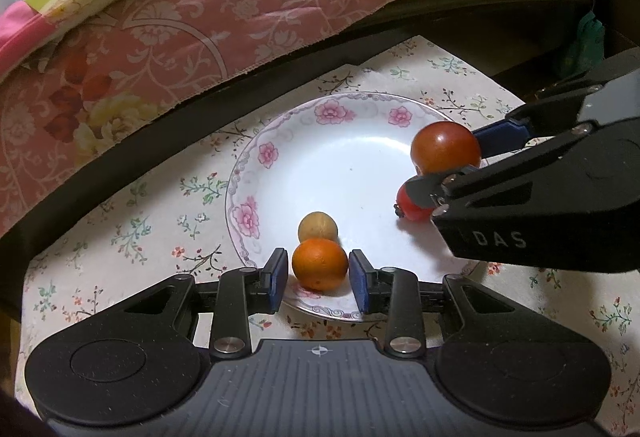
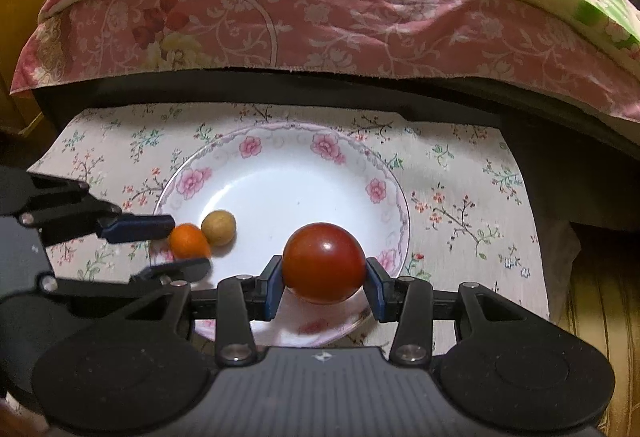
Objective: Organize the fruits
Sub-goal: 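Carry the mandarin and large tomato over the white plate with both tools, then open the left tool releasing the mandarin while the right tool drops the large tomato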
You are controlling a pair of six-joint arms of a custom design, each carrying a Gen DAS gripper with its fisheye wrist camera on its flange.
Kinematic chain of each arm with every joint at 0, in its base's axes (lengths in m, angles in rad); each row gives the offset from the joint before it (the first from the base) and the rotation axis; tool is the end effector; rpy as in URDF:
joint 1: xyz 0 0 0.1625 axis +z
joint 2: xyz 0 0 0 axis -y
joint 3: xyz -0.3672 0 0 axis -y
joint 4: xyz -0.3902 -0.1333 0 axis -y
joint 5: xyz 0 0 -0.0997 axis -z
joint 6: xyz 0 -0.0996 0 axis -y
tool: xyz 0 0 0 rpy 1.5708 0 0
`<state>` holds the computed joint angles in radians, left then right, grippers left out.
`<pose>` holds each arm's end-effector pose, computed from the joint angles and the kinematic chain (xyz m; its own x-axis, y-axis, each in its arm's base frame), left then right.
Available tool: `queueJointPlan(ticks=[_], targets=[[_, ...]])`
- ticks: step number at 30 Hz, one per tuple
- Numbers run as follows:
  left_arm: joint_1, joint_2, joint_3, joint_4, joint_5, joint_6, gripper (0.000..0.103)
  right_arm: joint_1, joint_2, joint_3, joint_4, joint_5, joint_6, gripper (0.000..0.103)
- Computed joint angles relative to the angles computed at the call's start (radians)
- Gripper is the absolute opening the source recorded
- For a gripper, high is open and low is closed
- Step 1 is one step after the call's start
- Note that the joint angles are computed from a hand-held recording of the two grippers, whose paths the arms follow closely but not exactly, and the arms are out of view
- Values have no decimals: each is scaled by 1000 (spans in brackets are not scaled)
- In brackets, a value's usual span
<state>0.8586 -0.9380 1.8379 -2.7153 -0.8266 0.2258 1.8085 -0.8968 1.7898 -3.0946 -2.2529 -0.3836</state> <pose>-0.2233 -0.5658 0.1060 -0.5052 0.5119 -0.6948 0.7666 0.6359 -0.0889 0.2098 -0.5665 0.1418 -0.7096 -0.1281 0.6928 -0.4915 0.7946 -0.3564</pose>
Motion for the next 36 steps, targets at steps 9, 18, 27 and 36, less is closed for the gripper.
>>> queueJointPlan(ticks=[9, 18, 27, 36], targets=[[7, 11, -17, 2, -7, -1, 51, -9, 16, -26, -5, 27, -2, 43], [5, 11, -17, -12, 1, 12, 62, -9, 23, -33, 8, 40, 1, 43], [0, 5, -14, -21, 12, 6, 67, -7, 12, -31, 0, 58, 22, 43], [-1, 1, -10, -28, 14, 3, 70, -11, -3, -26, 21, 89, 47, 43]])
